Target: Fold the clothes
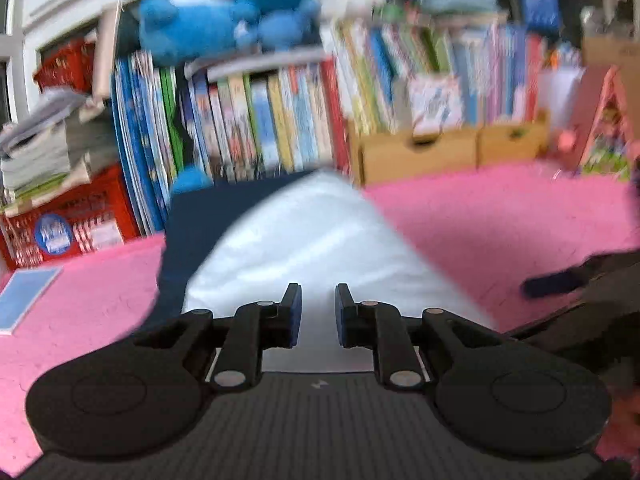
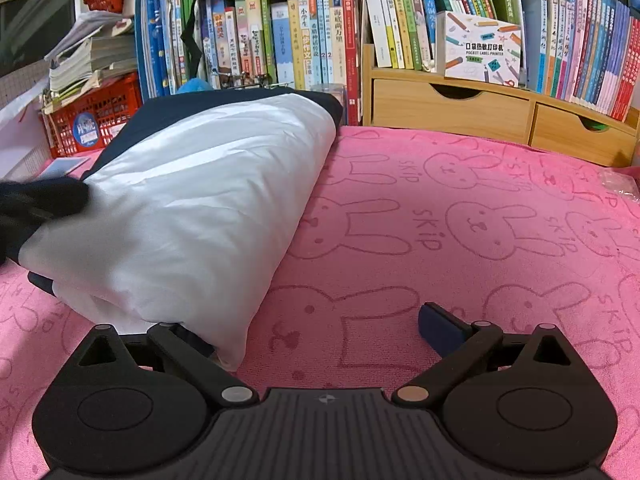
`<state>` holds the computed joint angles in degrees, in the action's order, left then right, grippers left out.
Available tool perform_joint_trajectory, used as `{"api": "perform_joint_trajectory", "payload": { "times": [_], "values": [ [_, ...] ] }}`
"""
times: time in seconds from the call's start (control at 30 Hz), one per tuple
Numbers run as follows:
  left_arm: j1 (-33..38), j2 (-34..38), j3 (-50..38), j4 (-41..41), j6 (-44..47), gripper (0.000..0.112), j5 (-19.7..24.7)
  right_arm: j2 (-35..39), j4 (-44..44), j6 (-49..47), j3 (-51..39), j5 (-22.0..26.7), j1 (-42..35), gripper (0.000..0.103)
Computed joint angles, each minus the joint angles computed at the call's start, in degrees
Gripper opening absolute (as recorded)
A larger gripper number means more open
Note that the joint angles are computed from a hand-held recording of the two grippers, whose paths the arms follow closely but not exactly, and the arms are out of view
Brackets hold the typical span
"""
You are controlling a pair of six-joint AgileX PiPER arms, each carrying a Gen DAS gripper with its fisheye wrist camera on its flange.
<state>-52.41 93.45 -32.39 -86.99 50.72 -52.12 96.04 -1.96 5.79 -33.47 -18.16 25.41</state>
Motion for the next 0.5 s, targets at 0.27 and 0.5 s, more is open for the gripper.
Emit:
{"api": "perform_joint_trajectory", "payload": {
  "times": [0.27,0.5],
  "values": [
    [5.64,4.07,6.10,-3.77,7.26,0.011,-4.07,0.10,0.93,-1.24,0.07,-0.14,0.30,0.100],
    [5.94,3.48,8.94,-3.94,7.17,0.017,-6.22,-0.18,-2.53,1.31,1.24,-1.82,-0.43,0.095]
  ]
}}
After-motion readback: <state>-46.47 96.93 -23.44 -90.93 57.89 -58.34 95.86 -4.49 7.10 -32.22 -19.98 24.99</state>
